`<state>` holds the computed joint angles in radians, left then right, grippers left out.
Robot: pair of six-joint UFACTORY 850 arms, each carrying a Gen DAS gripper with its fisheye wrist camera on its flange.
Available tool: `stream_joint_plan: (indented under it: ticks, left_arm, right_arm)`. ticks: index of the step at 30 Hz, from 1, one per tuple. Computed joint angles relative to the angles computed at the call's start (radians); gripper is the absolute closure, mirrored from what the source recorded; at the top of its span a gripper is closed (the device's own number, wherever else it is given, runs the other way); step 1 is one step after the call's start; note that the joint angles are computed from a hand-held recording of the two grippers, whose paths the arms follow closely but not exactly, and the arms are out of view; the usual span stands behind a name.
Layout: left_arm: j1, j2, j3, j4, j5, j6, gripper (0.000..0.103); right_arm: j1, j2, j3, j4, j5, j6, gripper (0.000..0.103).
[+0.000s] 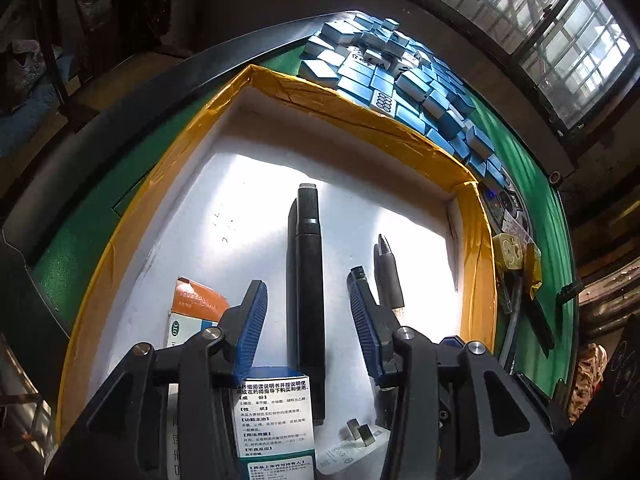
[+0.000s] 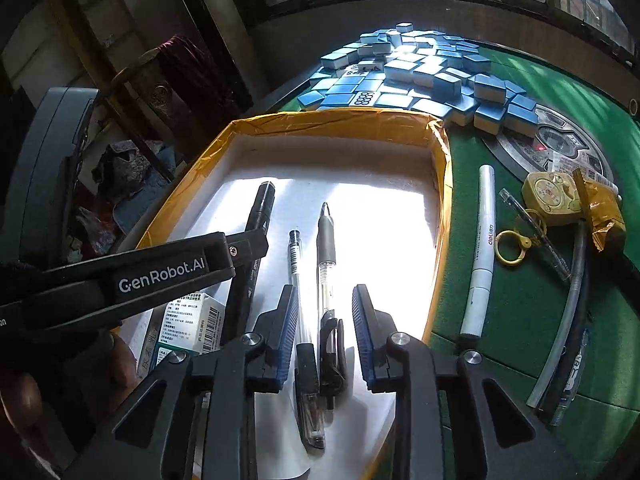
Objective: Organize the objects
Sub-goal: 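Grasp the clear blue pen with the right tool while the left tool returns to the table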
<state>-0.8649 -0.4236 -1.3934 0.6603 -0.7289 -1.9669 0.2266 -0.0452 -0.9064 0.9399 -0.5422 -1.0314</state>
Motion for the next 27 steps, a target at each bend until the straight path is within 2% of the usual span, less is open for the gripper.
stream_joint_plan:
  ticks: [2,5,7,9,12,15,18,20,23,24,27]
  left_arm:
    - [-0.020,0.001,-0.015,0.040,-0.048,-0.033,0.058]
    - [-0.058,-0.003,-0.049,0.109,-0.120,-0.075,0.053]
    - [-0.081,-0.011,-0.076,0.149,-0.141,-0.090,0.050]
    - [-0.099,-0.020,-0.100,0.182,-0.127,-0.096,0.046]
    - [-0.116,-0.052,-0.157,0.198,-0.080,-0.052,0.046]
    - [-0.121,-0.097,-0.226,0.171,-0.031,0.029,0.046]
    - [-0.124,-0.154,-0.305,0.105,0.000,0.136,0.046]
    - [-0.127,-0.185,-0.350,0.071,-0.005,0.190,0.046]
    - [-0.132,-0.208,-0.381,0.036,-0.016,0.236,0.046]
    - [-0.136,-0.211,-0.383,0.034,-0.018,0.238,0.046]
    - [-0.140,-0.213,-0.382,0.035,-0.026,0.227,0.046]
  right_arm:
    - [-0.034,0.028,0.028,0.090,-0.029,-0.080,0.068]
    - [-0.104,0.070,0.067,0.190,-0.104,-0.178,0.067]
    - [-0.169,0.091,0.089,0.239,-0.195,-0.242,0.067]
    - [-0.226,0.122,0.116,0.261,-0.215,-0.266,0.067]
    - [-0.315,0.133,0.134,0.276,-0.252,-0.285,0.067]
    - [-0.382,0.125,0.136,0.263,-0.232,-0.253,0.067]
    - [-0.418,0.098,0.120,0.232,-0.193,-0.198,0.067]
    - [-0.427,0.074,0.106,0.215,-0.176,-0.174,0.068]
    - [-0.426,0.040,0.087,0.184,-0.164,-0.139,0.075]
    - [-0.417,0.030,0.079,0.155,-0.152,-0.107,0.079]
    - [-0.387,0.017,0.067,0.088,-0.103,-0.045,0.084]
